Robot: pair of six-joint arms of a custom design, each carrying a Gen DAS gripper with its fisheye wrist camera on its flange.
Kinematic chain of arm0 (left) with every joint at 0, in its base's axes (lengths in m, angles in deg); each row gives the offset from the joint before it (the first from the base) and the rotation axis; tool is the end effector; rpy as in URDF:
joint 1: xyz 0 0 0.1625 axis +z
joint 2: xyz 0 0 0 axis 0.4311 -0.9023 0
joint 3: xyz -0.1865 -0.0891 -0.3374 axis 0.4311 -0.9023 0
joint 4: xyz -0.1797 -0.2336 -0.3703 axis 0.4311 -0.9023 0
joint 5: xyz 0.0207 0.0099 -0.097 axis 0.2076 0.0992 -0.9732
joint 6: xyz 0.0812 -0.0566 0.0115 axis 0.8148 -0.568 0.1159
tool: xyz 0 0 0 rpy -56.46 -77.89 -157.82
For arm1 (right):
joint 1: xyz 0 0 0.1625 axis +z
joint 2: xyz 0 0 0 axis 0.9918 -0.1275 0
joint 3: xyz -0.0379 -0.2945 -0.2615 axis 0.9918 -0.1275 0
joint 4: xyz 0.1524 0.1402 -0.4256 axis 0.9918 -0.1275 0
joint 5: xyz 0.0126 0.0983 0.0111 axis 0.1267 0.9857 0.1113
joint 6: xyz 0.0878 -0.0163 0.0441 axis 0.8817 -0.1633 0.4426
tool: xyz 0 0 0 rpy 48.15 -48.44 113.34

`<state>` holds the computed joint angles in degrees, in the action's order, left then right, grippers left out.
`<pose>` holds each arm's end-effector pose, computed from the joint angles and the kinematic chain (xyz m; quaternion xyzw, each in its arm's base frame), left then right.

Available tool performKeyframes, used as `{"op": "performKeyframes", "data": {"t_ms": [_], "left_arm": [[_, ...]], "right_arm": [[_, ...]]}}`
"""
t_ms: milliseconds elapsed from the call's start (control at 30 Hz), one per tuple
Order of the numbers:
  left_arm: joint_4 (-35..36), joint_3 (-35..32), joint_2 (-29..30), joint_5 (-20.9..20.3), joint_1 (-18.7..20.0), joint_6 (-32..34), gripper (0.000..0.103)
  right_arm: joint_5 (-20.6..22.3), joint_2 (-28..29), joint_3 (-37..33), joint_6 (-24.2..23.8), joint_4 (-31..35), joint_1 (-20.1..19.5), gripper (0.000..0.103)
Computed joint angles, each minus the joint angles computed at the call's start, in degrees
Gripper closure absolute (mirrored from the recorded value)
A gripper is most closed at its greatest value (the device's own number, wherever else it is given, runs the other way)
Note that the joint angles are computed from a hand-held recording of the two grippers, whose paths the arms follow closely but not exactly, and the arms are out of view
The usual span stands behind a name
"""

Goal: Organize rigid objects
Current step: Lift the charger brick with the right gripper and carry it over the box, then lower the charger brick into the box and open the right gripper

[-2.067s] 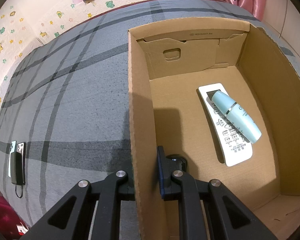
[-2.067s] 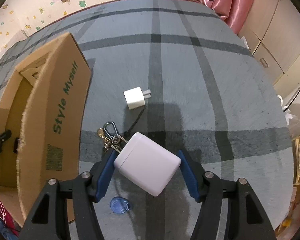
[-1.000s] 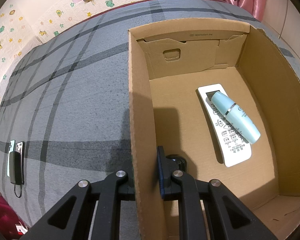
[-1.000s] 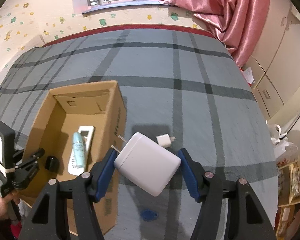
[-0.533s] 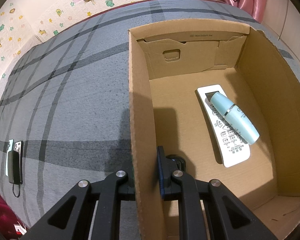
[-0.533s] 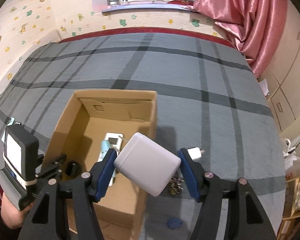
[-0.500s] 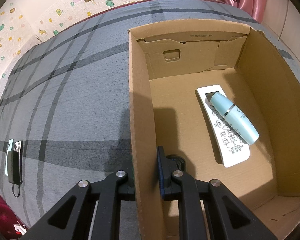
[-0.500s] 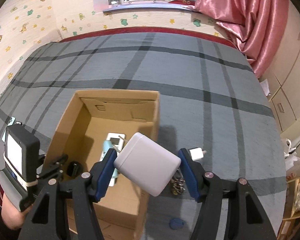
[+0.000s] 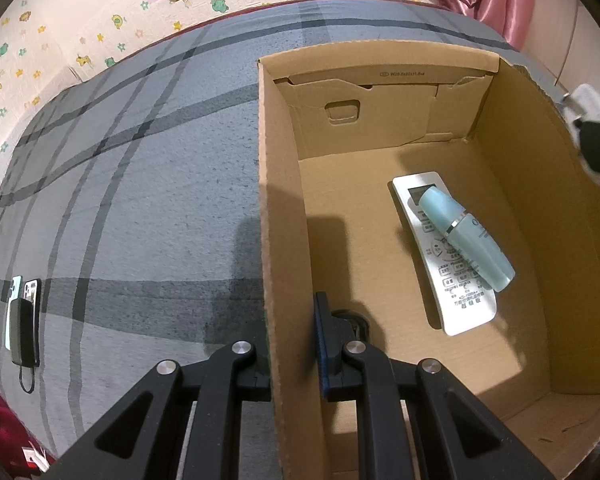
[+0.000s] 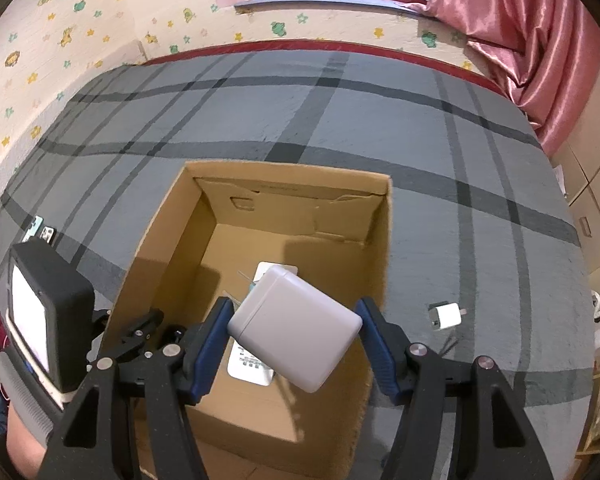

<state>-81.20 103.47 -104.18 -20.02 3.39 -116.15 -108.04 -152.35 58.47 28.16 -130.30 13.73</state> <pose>-0.4376 -0.4669 -0.0292 0.3269 0.8667 -0.1084 0.3608 0.1094 -0.4063 0.4076 0.0222 -0.8840 0.2806 0.3734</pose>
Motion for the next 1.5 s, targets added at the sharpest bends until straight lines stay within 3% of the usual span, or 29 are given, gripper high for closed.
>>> {"op": "performKeyframes", "data": {"t_ms": [1000, 1500], "left_arm": [[-3.24, 1.03, -1.21, -2.73, 1.47, 1.22, 0.089], [-3.46, 1.14, -1.36, -3.02, 1.63, 1.38, 0.089]], "right_arm": [[3.39, 9.39, -1.49, 2.56, 1.65, -6.05, 0.036], [3.68, 8.32, -1.03, 1.35, -1.03, -4.46, 0.033]]}}
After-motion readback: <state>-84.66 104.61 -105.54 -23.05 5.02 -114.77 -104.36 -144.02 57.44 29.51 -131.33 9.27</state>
